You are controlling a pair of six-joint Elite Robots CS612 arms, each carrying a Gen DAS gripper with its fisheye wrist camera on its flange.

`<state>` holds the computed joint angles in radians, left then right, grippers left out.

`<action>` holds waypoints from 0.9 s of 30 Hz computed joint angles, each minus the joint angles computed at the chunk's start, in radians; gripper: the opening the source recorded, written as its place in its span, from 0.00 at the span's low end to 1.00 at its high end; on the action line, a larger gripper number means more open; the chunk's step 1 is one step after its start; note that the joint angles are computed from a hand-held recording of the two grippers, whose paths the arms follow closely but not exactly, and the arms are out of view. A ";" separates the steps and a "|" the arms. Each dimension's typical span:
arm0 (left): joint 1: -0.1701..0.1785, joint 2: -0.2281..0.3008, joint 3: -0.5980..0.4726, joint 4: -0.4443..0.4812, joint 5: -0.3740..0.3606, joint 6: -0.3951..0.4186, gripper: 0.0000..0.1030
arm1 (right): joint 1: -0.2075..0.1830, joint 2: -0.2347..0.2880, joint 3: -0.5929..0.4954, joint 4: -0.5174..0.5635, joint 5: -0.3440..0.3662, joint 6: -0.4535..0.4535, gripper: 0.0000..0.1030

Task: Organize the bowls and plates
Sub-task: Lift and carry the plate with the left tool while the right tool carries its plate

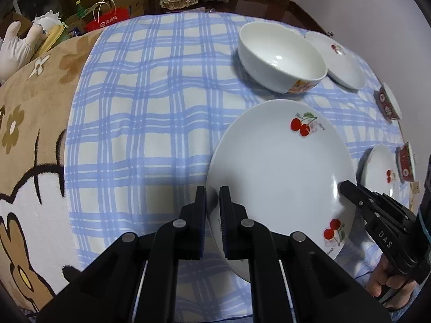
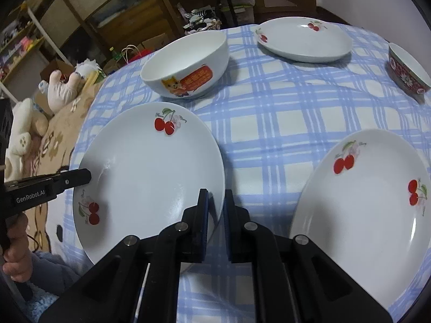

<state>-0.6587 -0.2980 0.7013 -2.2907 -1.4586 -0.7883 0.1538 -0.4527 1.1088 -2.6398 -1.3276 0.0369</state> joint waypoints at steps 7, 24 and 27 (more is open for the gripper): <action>-0.012 -0.020 0.022 -0.017 0.019 0.027 0.09 | -0.012 -0.023 0.020 -0.034 0.010 0.008 0.09; -0.044 -0.014 -0.042 -0.068 0.028 0.049 0.09 | -0.050 -0.102 0.124 -0.146 -0.019 0.025 0.09; -0.054 0.000 -0.079 -0.054 0.032 0.062 0.09 | -0.059 -0.120 0.148 -0.171 -0.034 0.025 0.09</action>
<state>-0.7122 -0.2984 0.6226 -2.3450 -1.4261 -0.7262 0.0945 -0.5724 1.2563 -2.8107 -1.3615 0.0615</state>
